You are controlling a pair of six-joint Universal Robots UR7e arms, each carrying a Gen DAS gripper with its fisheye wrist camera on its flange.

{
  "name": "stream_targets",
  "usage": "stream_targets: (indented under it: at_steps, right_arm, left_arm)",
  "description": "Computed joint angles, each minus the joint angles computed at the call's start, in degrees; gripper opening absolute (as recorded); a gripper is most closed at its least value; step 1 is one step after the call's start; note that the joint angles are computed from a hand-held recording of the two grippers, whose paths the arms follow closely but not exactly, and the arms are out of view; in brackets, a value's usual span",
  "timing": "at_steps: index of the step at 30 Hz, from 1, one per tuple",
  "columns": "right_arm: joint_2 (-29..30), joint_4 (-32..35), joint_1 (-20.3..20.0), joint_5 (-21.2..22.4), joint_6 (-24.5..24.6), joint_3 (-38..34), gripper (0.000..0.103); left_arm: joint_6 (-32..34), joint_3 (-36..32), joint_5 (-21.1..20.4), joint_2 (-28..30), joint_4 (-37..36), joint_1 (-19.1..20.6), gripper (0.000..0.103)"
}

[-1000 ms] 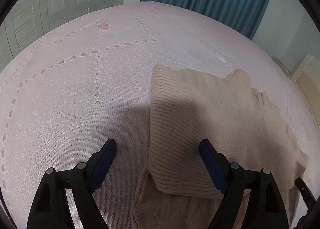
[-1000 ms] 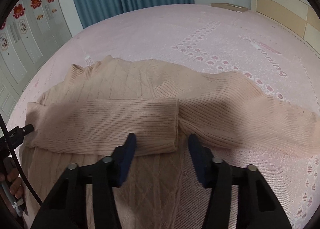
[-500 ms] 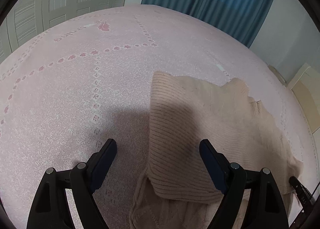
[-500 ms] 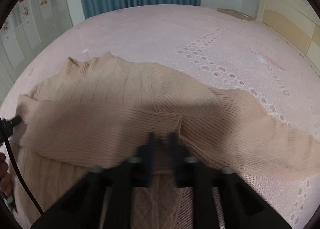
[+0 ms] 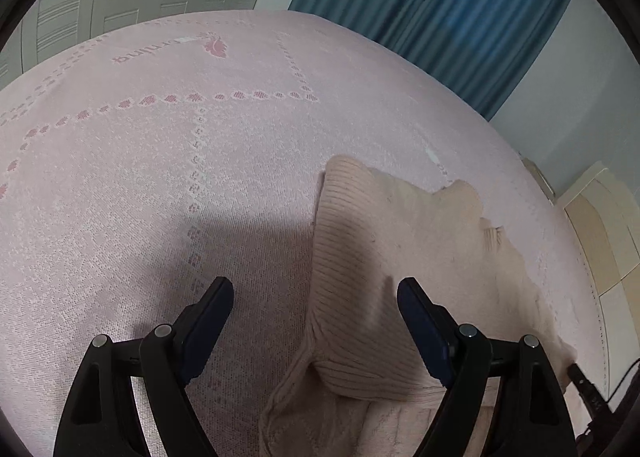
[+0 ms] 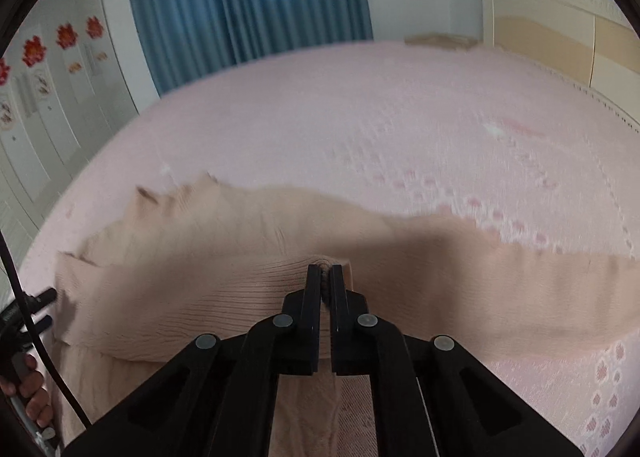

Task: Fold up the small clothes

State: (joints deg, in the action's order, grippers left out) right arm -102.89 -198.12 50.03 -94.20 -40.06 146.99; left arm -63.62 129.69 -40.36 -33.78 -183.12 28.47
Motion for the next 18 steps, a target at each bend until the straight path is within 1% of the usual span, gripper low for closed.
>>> stream_targets:
  at_steps: [3,6,8,11,13,14,16,18]
  right_arm:
    - [3.6,-3.58,2.23,-5.33,-2.21,-0.13,0.003]
    - [4.47,-4.04,2.79,-7.2,-3.37,-0.04,0.005]
    - [3.9,-3.43,2.29,-6.62,-3.65,0.07,0.006]
    - [2.46,-1.19,1.56,-6.15,-2.84,-0.01,0.015]
    - [1.07,1.15,1.16,-6.26,-2.37,-0.04,0.031]
    - [0.3,2.18,0.98,-6.11,-2.35,0.04,0.033]
    - [-2.22,4.45,0.46,-5.85,-2.9,0.5,0.033]
    - [-5.62,5.52,0.05,-6.15,-5.03,1.28,0.036]
  left_arm:
    - [-0.18,-0.81,-0.02,-0.11,3.02,0.02,0.082]
    - [-0.58,-1.71,0.46,-0.14,6.48,-0.17,0.082]
    - [-0.7,-2.11,0.68,-0.15,8.14,-0.24,0.082]
    - [-0.94,-2.44,0.73,-0.24,9.61,-0.24,0.082]
    - [-1.05,-2.65,0.84,-0.27,10.43,-0.2,0.083]
    - [-1.2,-2.81,0.99,-0.27,11.15,-0.28,0.083]
    - [-1.47,-3.22,1.27,-0.2,12.57,-0.34,0.083]
    - [-1.44,-3.52,1.44,-0.14,13.49,-0.37,0.083]
